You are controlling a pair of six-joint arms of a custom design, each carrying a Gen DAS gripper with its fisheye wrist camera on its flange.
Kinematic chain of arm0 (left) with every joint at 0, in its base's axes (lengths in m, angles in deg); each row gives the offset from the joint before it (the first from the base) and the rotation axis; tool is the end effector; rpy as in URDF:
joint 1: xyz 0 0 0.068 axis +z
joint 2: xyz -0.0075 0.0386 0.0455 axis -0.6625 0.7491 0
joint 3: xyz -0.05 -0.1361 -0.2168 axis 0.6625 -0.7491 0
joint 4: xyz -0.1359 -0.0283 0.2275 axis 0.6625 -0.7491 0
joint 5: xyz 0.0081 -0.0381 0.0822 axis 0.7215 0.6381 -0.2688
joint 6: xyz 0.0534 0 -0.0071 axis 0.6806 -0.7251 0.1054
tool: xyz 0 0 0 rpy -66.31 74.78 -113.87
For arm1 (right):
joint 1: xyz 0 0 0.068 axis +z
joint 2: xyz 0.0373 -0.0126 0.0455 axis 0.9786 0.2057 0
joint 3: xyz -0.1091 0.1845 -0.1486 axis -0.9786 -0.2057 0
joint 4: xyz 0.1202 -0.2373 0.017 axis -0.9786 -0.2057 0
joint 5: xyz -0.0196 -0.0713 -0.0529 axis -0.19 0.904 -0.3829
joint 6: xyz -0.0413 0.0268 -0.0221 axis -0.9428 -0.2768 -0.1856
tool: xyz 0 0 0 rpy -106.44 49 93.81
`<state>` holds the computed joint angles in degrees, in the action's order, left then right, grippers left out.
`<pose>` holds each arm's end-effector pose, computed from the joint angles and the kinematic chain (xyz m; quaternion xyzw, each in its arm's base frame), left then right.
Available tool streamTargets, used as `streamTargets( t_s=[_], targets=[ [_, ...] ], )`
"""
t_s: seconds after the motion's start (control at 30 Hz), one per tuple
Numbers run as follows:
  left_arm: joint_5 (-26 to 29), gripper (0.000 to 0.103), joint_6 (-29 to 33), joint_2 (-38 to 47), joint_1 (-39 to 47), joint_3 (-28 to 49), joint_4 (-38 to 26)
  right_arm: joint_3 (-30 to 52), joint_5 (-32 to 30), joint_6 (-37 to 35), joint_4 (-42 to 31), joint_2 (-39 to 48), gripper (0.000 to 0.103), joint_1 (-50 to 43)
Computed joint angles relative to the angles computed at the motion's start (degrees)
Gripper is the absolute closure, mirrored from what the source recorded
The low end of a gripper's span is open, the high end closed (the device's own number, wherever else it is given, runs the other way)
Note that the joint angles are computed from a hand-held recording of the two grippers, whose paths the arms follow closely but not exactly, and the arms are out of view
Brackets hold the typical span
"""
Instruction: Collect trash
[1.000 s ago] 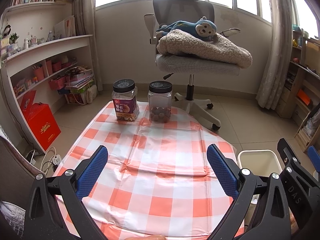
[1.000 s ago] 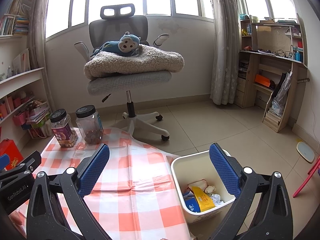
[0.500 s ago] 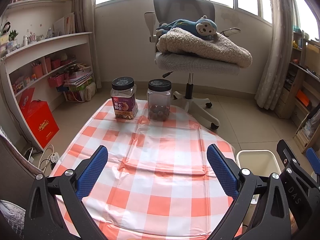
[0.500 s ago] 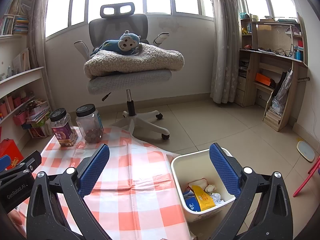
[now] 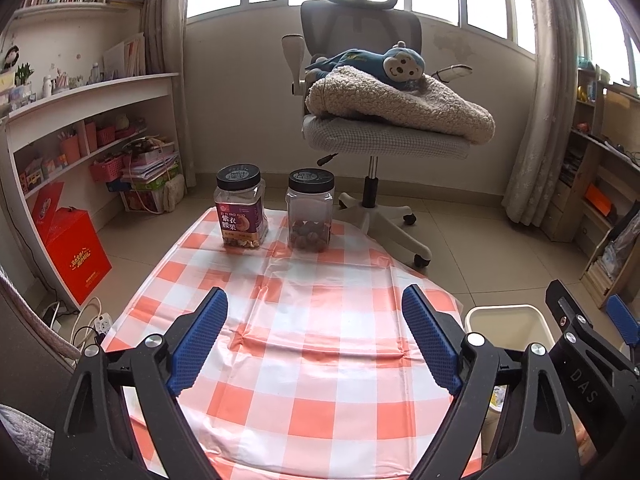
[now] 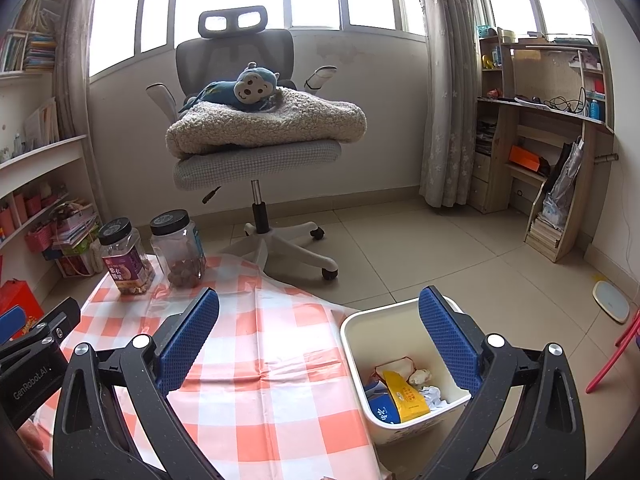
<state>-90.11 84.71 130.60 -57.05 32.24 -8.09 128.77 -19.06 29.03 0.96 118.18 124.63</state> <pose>0.2648 -0.0696 0.3797 0.0642 0.8715 -0.0324 0.4851 0.2190 0.1863 0.3502 0.2152 0.8154 -0.0965 0.5287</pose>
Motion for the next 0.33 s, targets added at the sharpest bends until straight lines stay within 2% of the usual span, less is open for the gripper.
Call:
streamTargets(
  t_s=[0.13,0.2,0.33],
  targets=[
    [-0.6,0.016,0.4,0.3,-0.3,0.1,0.0,0.0,0.1,0.5,-0.5,-0.2,0.007,0.0],
    [-1.9,0.009,-0.1,1.2,-0.7,0.9,-1.1,0.1,0.3,1.4,-1.1,-0.3,0.007,0.3],
    [-0.6,0.007,-1.4,0.6,-0.1,0.8,-1.1,0.5,0.5,2.0,-2.0,-0.2,0.007,0.5]
  ],
)
